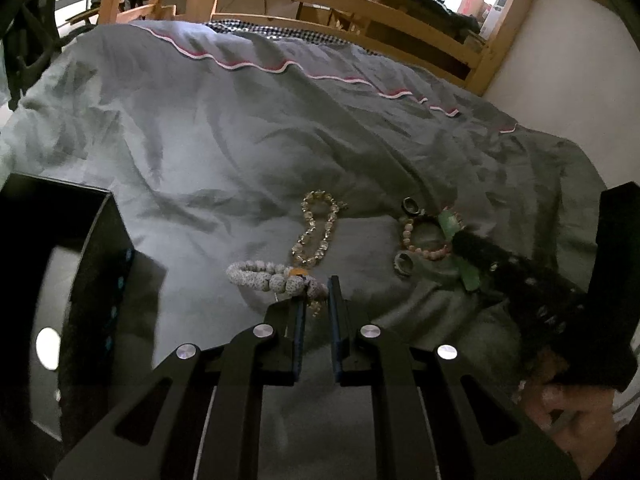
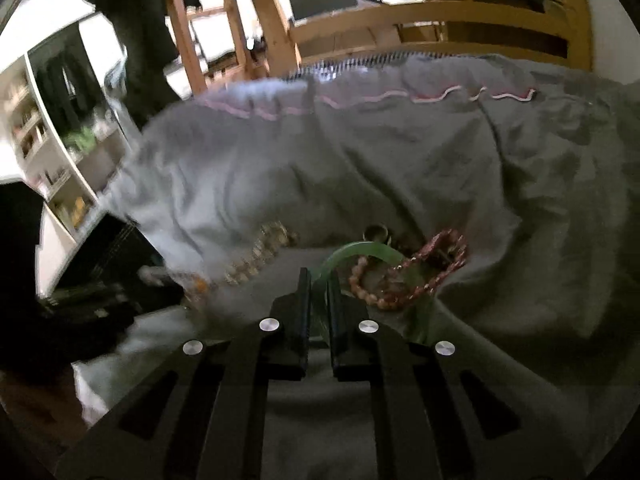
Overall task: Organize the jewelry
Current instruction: 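Grasp the white bead bracelet with the left tool while the right tool grasps the green jade bangle, then carry the white bracelet with the left tool while the right tool carries the bangle toward the box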
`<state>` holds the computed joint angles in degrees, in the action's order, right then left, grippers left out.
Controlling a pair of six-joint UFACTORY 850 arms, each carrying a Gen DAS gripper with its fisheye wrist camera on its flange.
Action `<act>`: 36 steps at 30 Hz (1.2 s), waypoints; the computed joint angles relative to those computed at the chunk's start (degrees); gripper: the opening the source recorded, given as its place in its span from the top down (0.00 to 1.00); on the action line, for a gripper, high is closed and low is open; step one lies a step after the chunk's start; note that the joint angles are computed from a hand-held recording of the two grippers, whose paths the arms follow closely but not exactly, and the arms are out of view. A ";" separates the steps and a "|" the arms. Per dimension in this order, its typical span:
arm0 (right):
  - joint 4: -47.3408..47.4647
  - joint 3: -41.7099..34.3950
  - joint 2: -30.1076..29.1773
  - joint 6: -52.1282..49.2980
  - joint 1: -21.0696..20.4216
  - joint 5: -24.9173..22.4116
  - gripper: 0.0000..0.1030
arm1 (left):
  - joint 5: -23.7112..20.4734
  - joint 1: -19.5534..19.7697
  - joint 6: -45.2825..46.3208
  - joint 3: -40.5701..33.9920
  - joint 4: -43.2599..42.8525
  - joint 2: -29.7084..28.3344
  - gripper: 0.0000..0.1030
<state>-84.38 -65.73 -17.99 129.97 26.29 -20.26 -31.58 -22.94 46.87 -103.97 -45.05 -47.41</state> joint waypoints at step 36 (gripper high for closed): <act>-9.04 -2.59 6.72 10.10 7.90 -4.44 0.91 | 1.50 1.12 10.54 10.18 -6.78 8.34 0.20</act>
